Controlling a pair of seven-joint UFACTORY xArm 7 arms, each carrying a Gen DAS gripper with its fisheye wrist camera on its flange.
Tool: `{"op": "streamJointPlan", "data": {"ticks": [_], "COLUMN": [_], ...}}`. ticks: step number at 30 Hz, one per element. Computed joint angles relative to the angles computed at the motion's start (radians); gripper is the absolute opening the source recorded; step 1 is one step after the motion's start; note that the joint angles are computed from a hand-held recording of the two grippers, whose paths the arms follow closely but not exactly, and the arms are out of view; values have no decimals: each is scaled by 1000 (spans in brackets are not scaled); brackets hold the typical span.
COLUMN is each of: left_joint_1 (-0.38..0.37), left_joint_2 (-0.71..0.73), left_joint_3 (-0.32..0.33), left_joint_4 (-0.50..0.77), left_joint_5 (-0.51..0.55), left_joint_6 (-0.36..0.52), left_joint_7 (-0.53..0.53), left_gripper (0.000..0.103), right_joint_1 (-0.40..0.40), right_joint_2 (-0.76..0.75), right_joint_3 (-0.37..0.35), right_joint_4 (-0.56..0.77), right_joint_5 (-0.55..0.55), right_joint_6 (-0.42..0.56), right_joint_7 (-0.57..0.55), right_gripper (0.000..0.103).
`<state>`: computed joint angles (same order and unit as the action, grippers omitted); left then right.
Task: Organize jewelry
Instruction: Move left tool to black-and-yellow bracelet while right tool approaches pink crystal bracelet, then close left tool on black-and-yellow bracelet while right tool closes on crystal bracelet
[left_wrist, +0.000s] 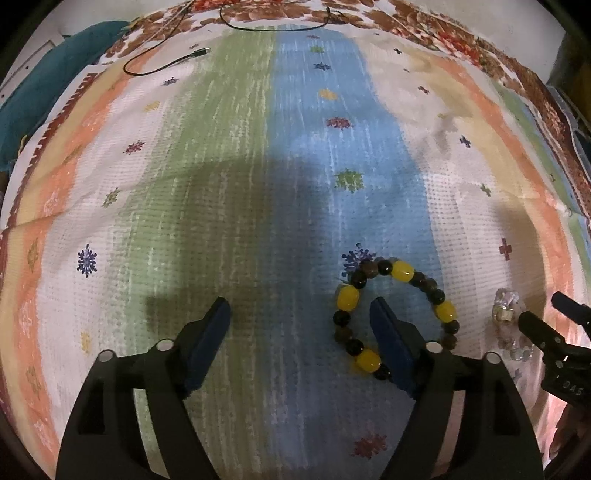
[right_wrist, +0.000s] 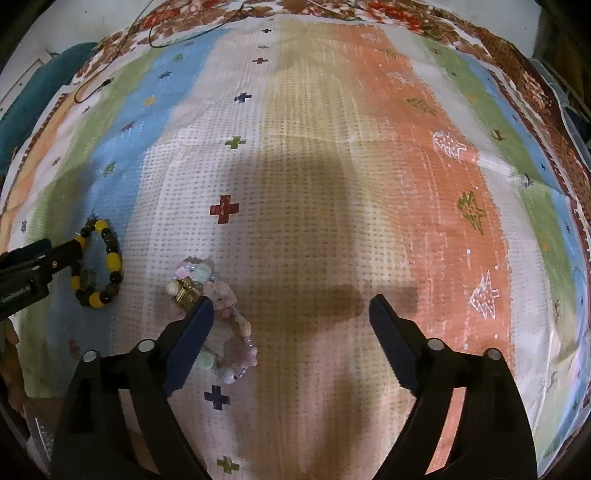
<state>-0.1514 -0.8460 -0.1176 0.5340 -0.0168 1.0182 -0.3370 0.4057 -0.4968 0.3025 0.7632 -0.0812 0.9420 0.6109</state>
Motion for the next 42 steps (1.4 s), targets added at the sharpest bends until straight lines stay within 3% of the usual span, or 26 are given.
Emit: {"op": "streamJointPlan", "data": {"ticks": [4, 17, 19, 26, 29, 32, 35, 37, 42], "left_joint_1": [-5, 7, 9, 3, 2, 5, 6, 5, -1], "left_joint_2": [15, 0, -3, -37, -31, -27, -29, -33, -49], "left_joint_3": [-8, -27, -34, -24, -27, -26, -28, -27, -28], "left_joint_4": [1, -6, -7, -18, -15, -12, -12, -13, -9], "left_joint_5": [14, 57, 63, 69, 69, 72, 72, 70, 65], "left_joint_6": [1, 17, 21, 35, 33, 33, 34, 39, 62], "left_joint_7": [15, -16, -27, -17, -12, -10, -11, -11, -12], "left_gripper": [88, 86, 82, 40, 30, 18, 12, 12, 10], "right_joint_1": [4, 6, 7, 6, 10, 14, 11, 8, 19], "right_joint_2": [13, 19, 19, 0, -2, 6, 13, 14, -6], "right_joint_3": [-2, -10, -10, -18, -12, 1, 20, 24, 6], "right_joint_4": [-3, -1, 0, -19, -16, 3, 20, 26, 14], "right_joint_5": [4, 23, 22, 37, 32, 17, -20, -36, -13], "right_joint_6": [5, 12, 16, 4, 3, 12, 29, 42, 23], "right_joint_7": [-7, -6, -10, -5, -16, -25, -23, -17, -31], "right_gripper": [92, 93, 93, 93, 81, 62, 37, 13, 10]}}
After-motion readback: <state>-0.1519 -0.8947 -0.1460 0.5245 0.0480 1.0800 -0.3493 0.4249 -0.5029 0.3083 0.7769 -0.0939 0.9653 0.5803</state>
